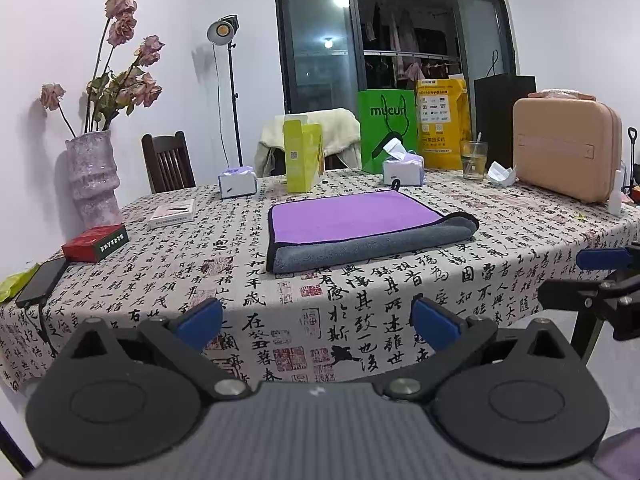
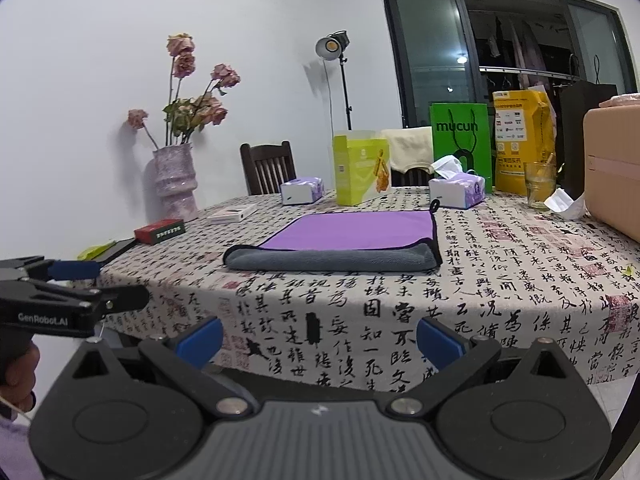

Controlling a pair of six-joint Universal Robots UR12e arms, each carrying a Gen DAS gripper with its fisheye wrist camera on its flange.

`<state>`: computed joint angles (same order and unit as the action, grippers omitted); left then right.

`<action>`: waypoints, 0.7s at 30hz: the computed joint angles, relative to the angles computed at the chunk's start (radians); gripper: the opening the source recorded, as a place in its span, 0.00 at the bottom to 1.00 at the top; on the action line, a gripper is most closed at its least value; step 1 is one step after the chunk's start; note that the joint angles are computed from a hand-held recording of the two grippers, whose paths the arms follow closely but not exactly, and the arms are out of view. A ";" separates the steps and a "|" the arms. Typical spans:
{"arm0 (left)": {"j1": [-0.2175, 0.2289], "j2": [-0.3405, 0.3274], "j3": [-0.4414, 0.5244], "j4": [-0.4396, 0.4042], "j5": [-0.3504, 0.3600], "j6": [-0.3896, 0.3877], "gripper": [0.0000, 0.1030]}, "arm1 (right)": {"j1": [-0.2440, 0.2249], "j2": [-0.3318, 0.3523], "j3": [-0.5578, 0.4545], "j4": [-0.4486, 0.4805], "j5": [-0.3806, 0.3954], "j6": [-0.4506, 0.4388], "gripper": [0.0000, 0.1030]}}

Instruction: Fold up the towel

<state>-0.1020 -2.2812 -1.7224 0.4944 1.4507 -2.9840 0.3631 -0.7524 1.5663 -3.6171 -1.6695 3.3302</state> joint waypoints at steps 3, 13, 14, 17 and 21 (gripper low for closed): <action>0.000 -0.009 0.016 -0.016 0.005 0.002 1.00 | -0.005 0.008 -0.015 0.008 0.001 0.007 1.00; -0.001 -0.036 0.083 -0.088 0.030 -0.014 1.00 | -0.023 0.032 -0.062 0.057 0.012 0.024 1.00; -0.001 -0.039 0.090 -0.095 0.033 -0.017 1.00 | -0.024 0.033 -0.066 0.061 0.014 0.025 1.00; -0.002 -0.046 0.108 -0.113 0.037 -0.024 1.00 | -0.030 0.040 -0.080 0.075 0.019 0.027 1.00; -0.005 -0.058 0.134 -0.132 0.041 -0.026 1.00 | -0.038 0.049 -0.100 0.089 0.025 0.032 1.00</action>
<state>-0.1067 -2.3391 -1.5886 0.3625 1.4920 -3.0104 0.3254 -0.7036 1.4665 -3.5284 -1.6449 3.3618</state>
